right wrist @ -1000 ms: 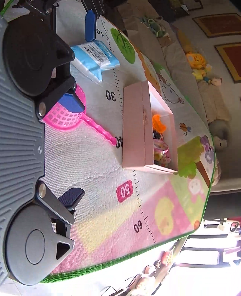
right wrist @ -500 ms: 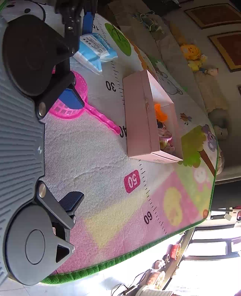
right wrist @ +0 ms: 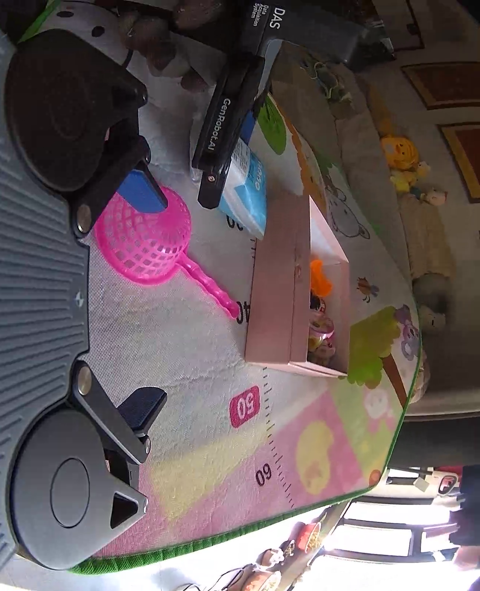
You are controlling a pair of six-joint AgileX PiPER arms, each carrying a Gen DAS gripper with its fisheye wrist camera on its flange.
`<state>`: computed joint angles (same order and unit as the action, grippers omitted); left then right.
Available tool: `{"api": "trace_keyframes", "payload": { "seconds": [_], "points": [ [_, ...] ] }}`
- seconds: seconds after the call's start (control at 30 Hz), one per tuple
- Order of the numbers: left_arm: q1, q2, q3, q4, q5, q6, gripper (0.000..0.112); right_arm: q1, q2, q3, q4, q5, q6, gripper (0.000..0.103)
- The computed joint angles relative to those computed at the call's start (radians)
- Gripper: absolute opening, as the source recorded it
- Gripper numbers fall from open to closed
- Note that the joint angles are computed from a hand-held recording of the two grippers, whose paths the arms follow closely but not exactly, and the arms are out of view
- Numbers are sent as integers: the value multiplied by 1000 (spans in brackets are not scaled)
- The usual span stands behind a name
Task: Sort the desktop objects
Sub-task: 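Grasp wipes pack with left gripper while right gripper grasps pink scoop basket, then lift wipes pack with left gripper while right gripper lifts pink scoop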
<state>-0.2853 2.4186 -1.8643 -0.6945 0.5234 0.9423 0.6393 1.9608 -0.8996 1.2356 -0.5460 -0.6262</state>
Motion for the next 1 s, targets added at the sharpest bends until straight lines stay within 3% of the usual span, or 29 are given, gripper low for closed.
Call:
{"api": "trace_keyframes", "payload": {
  "seconds": [0.23,0.3,0.37,0.43,0.57,0.63,0.67,0.73,0.8,0.83,0.87,1.0],
  "points": [
    [55,-80,150,-121,-53,137,64,0,100,-160,80,64,-177,100],
    [62,-115,220,-179,-88,232,64,-9,114,-191,134,73,-232,93],
    [66,-144,281,-234,-118,320,64,-29,119,-210,172,114,-290,78],
    [63,-166,330,-283,-144,394,64,-26,116,-221,246,122,-382,74],
    [76,-229,407,-387,-123,530,63,-16,28,-161,300,177,-468,74],
    [82,-271,432,-453,-100,607,63,-4,-51,-125,325,150,-513,73],
    [82,-292,439,-498,-96,656,63,-6,-93,-120,365,144,-570,62],
    [74,-326,442,-604,-98,772,63,-7,-178,-109,343,105,-589,61],
    [58,-339,419,-719,-104,887,63,-5,-224,-124,310,42,-626,49],
    [49,-334,392,-734,-112,892,63,-13,-232,-149,323,22,-676,37],
    [40,-320,353,-711,-119,857,63,-27,-234,-174,347,24,-721,34],
    [5,-238,169,-518,-157,602,62,-86,-214,-250,404,40,-842,33]
  ]
}}
